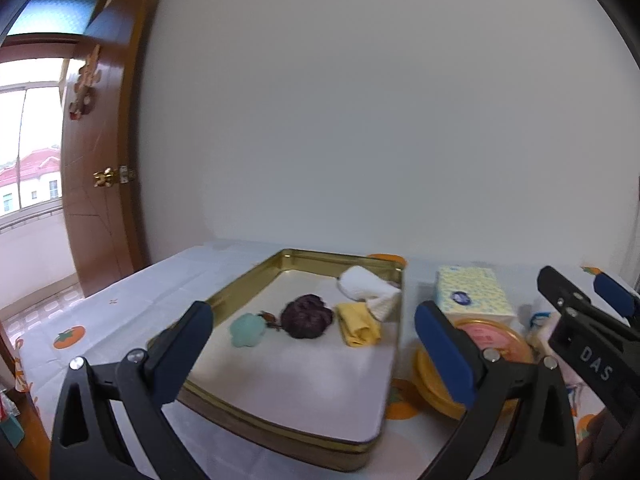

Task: Organize soft objects
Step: 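Move both tools back toward the pink and black socks, then grasp the black fuzzy sock with the right tool while the left tool grasps a pink sock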

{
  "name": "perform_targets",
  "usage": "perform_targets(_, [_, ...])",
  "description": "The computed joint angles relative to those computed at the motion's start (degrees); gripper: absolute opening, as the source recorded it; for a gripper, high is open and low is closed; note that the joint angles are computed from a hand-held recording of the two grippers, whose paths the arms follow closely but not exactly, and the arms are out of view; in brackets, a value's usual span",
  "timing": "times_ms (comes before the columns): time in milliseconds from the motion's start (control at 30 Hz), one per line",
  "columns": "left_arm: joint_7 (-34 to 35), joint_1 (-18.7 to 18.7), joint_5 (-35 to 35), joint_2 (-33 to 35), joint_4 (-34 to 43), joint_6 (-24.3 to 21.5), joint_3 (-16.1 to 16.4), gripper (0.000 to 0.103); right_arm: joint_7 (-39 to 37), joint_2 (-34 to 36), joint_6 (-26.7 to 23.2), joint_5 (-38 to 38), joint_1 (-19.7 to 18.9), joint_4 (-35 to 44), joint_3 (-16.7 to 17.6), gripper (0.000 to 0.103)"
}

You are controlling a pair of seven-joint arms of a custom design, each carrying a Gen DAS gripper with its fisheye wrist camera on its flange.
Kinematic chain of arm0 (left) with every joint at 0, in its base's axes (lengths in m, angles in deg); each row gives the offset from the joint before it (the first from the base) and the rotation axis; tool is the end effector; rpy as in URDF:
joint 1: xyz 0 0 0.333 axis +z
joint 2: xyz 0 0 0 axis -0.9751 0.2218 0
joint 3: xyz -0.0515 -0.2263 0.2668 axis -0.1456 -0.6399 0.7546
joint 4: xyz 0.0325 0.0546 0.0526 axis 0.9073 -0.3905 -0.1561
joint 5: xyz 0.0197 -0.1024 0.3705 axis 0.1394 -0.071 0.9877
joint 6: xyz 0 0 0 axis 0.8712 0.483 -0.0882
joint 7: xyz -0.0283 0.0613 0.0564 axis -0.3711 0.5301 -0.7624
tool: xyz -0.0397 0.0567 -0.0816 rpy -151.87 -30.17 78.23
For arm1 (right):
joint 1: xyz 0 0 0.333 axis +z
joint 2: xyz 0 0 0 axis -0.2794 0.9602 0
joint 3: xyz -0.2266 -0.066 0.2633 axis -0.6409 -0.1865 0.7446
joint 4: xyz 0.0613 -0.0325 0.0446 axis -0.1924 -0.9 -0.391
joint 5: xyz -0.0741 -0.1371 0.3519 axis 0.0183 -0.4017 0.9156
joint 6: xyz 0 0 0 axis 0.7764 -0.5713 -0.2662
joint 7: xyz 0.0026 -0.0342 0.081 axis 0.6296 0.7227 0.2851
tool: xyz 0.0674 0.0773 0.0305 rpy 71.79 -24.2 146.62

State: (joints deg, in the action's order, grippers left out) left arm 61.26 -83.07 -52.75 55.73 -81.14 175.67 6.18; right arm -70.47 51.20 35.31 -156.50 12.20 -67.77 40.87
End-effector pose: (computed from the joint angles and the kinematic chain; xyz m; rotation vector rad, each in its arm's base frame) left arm 0.6051 -0.1347 0.4975 -1.2809 1.6203 -1.1990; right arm 0.5449 0.3096 0.4970 -1.0667 1.7268 -1.3309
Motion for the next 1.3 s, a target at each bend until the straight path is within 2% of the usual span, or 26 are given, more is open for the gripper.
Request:
perform_targets(133, [-1.2,0.5,2.6,-0.5,-0.9,0.2,-1.2,0.102,0.8,-2.1,-0.3,1.0,-0.8,-2.5,-0.1,0.084])
perform_targets(300, [0.8,-1.4,2.0,-1.1,-1.4,-0.1,-0.9,0.102,2.2,-4.5,-0.2,1.7,-2.4,-5.5,0.2,0.084])
perform_targets(367, [1.0,-1.5,2.5,-1.3,-1.8,0.1,-1.1,0.102,1.9,-5.6,-1.9,1.4,-2.7,-6.9,0.6,0.084])
perform_targets(500, [0.8,-1.3,4.6,-1.5,-1.7,-0.8,-2.0,0.102,3.8,-9.7,-1.5,2.3,-4.7,-11.8,0.7,0.084])
perform_targets(667, [-2.7,1.0,10.7,-1.5,-1.6,-1.8,-4.3,0.102,7.3,-14.3,0.7,3.0,-8.2,-16.8,0.9,0.084])
perform_targets(767, [-7.4,3.3,16.5,-1.5,-1.1,-3.3,-6.6,0.102,7.2,-15.8,0.4,3.7,-9.6,-18.5,1.4,0.084])
perform_targets(867, [-5.1,0.4,15.8,-1.8,-1.3,-3.8,-5.2,0.102,7.1,-17.1,1.5,4.0,-10.8,-19.8,1.6,0.084])
perform_targets(1000, [-1.5,-1.7,16.1,-2.1,-1.6,-4.0,-4.8,0.102,8.2,-18.8,6.5,3.5,-12.7,-21.4,0.7,0.084])
perform_targets(1067, [2.4,-4.5,13.5,-2.3,-1.9,-4.2,-3.4,0.102,9.2,-19.5,8.6,3.9,-13.6,-22.0,0.4,0.084])
perform_targets(1200, [1.8,-2.9,15.9,-2.5,-2.0,-5.1,-5.8,0.102,11.9,-20.9,15.2,4.5,-15.9,-23.8,-1.0,0.083])
perform_targets(1267, [1.7,-3.0,16.1,-2.0,-0.9,-6.7,-6.1,0.102,12.8,-20.7,21.0,2.6,-17.3,-24.0,-2.3,0.073])
perform_targets(1300, [2.5,-3.9,15.3,-1.9,-0.5,-7.8,-5.7,0.102,12.3,-20.3,23.9,1.9,-17.9,-23.6,-2.8,0.072])
